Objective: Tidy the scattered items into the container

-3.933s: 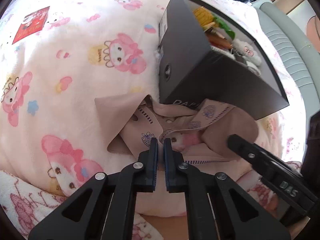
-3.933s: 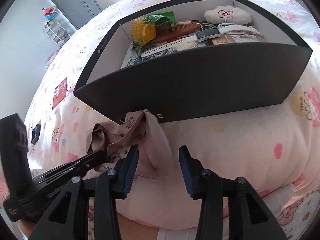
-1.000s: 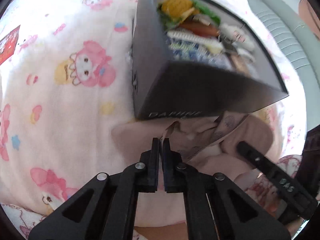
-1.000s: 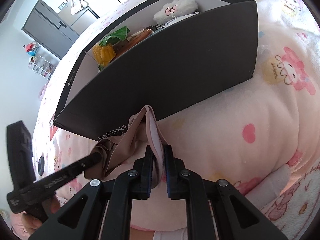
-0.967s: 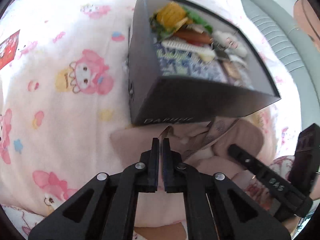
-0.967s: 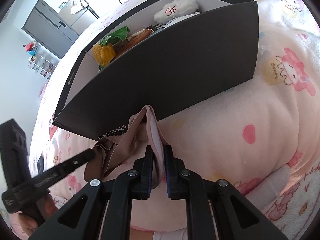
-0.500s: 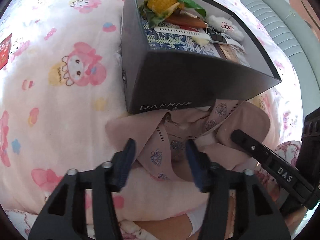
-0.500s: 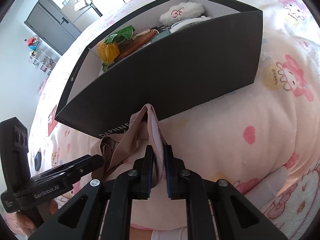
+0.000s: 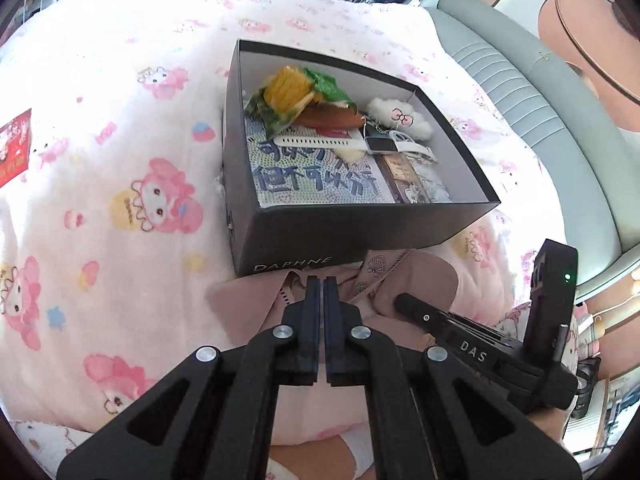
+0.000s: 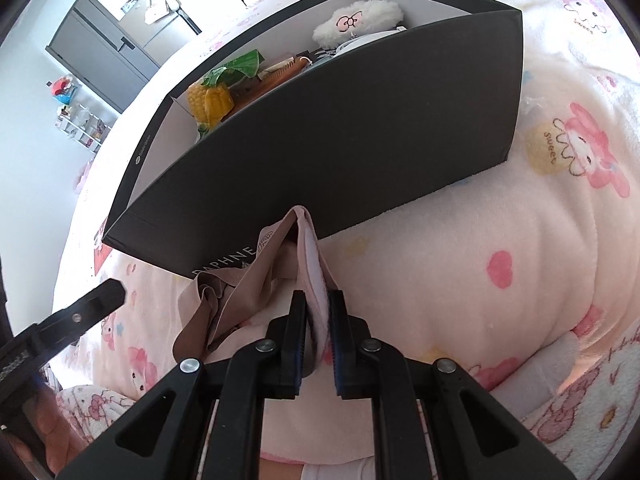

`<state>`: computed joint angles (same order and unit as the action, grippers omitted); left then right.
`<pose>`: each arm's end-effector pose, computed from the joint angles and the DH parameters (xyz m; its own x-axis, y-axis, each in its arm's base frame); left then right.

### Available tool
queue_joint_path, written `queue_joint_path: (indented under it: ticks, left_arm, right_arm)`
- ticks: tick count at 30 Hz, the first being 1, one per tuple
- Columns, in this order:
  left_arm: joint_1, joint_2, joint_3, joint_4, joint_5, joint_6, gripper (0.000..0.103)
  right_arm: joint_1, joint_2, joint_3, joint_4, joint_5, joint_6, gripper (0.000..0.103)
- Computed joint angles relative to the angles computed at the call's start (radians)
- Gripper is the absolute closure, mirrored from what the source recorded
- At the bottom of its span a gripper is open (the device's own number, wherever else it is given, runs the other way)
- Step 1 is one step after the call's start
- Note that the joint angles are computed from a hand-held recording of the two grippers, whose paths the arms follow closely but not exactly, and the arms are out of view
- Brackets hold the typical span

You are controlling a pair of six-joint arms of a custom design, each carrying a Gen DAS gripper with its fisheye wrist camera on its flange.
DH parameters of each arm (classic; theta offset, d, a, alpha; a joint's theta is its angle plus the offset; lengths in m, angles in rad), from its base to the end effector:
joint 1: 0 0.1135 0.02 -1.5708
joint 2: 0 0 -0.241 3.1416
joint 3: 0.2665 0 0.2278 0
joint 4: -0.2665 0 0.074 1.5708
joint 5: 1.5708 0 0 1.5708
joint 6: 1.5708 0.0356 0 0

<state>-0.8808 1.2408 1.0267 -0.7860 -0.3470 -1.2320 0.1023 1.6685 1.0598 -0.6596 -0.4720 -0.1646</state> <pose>0.1541 -0.1677 0.2630 -0.7518 -0.4825 -0.4495 -0.3030 0.8582 -0.4144 0.2864 0.0457 0.1760 -0.8998 -0.2391 -0.3650 -0.3782 0.8444 0.3793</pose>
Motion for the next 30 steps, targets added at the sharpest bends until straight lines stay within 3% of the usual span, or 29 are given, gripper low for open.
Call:
queue_joint_path:
  ticks: [3, 6, 7, 9, 10, 11, 12, 13, 14, 17, 18, 19, 24, 26, 30]
  left_arm:
    - [0.038, -0.036, -0.047, -0.019, 0.057, 0.005, 0.103]
    - [0.081, -0.011, -0.095, 0.052, 0.143, 0.012, 0.1]
    - [0.089, 0.015, -0.094, 0.071, 0.157, 0.02, 0.094]
    - [0.106, 0.099, -0.075, 0.108, 0.193, 0.054, 0.07]
    - [0.116, 0.162, -0.059, 0.125, 0.205, 0.068, 0.052]
    - [0.126, 0.227, -0.032, 0.12, 0.217, 0.077, 0.046]
    - [0.136, 0.294, 0.001, 0.097, 0.233, 0.085, 0.048]
    - [0.147, 0.357, 0.032, 0.074, 0.251, 0.089, 0.062]
    - [0.156, 0.406, 0.05, 0.062, 0.27, 0.086, 0.1]
    - [0.162, 0.377, 0.009, 0.109, 0.281, 0.051, 0.103]
    - [0.15, 0.331, -0.006, 0.11, 0.261, 0.037, 0.103]
    - [0.131, 0.276, -0.018, 0.103, 0.23, 0.025, 0.103]
    - [0.015, -0.012, -0.045, 0.063, 0.082, -0.028, 0.103]
    - [0.003, -0.031, -0.002, 0.012, 0.051, -0.022, 0.103]
    - [0.03, 0.001, 0.013, 0.016, 0.103, 0.027, 0.103]
  right_arm:
    - [0.005, -0.005, -0.003, 0.005, 0.009, 0.003, 0.094]
    - [0.011, -0.006, 0.007, -0.008, 0.016, 0.005, 0.094]
    - [0.009, -0.006, 0.014, -0.014, 0.014, 0.004, 0.094]
    - [0.006, -0.01, 0.023, -0.014, 0.016, 0.003, 0.094]
    - [0.008, -0.007, 0.029, -0.012, 0.027, 0.007, 0.094]
    - [0.015, 0.005, 0.043, -0.015, 0.044, 0.016, 0.094]
    - [0.025, 0.026, 0.062, -0.023, 0.062, 0.026, 0.094]
    - [0.039, 0.055, 0.082, -0.03, 0.076, 0.033, 0.088]
    - [0.055, 0.09, 0.104, -0.04, 0.084, 0.034, 0.079]
    - [0.078, 0.151, 0.134, -0.055, 0.063, 0.018, 0.078]
    - [0.069, 0.135, 0.125, -0.052, 0.035, 0.011, 0.083]
    - [0.057, 0.109, 0.114, -0.052, 0.006, 0.0, 0.096]
    - [-0.002, -0.076, 0.057, -0.014, -0.062, -0.001, 0.096]
    - [-0.005, -0.098, 0.069, -0.017, -0.059, 0.011, 0.096]
    - [-0.031, -0.08, 0.138, -0.119, -0.148, -0.003, 0.096]
